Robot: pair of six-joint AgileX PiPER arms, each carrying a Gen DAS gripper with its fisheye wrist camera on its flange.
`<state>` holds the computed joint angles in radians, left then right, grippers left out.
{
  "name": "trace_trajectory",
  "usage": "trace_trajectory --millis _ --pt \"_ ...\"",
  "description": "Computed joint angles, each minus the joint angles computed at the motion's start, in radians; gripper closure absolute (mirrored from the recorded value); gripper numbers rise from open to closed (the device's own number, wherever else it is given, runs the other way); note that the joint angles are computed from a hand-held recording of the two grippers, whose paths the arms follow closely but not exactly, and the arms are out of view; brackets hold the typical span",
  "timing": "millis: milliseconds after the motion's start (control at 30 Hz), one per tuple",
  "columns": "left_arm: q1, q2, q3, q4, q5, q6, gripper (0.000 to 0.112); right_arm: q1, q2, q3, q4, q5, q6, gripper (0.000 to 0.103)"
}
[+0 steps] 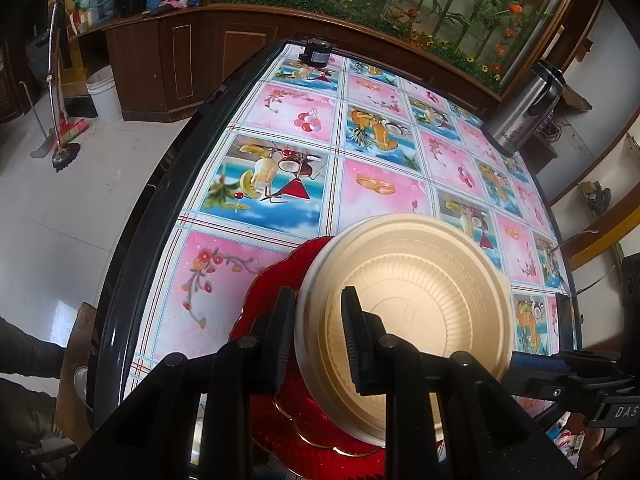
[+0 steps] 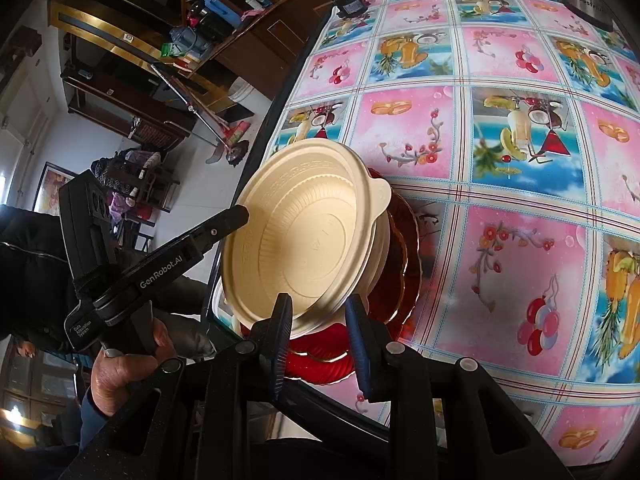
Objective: Organize plates and bowls
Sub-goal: 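Bring the beige pulp bowl over the white foam bowl on the stack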
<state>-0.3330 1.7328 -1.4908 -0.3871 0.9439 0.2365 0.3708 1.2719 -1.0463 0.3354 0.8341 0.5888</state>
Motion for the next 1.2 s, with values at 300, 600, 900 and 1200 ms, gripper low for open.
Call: trace_trajectory --millis 300,600,900,1200 --pt "0.002 -0.009 0.005 -0.005 -0.002 -0.009 0.09 -0.009 -0.016 0.01 0.009 0.003 -0.013 0.072" --pt "-0.008 -0.019 0.01 0.004 -0.006 -0.023 0.09 -0.017 -0.042 0.028 0.012 0.008 -0.017 0.071" --pt "-0.015 -0.029 0.015 0.013 -0.009 -0.035 0.09 -0.026 -0.067 0.044 0.022 0.015 -0.029 0.071" --pt "-0.025 -0.071 0.03 0.021 -0.014 -0.078 0.089 -0.061 -0.104 0.059 0.041 0.036 -0.066 0.071"
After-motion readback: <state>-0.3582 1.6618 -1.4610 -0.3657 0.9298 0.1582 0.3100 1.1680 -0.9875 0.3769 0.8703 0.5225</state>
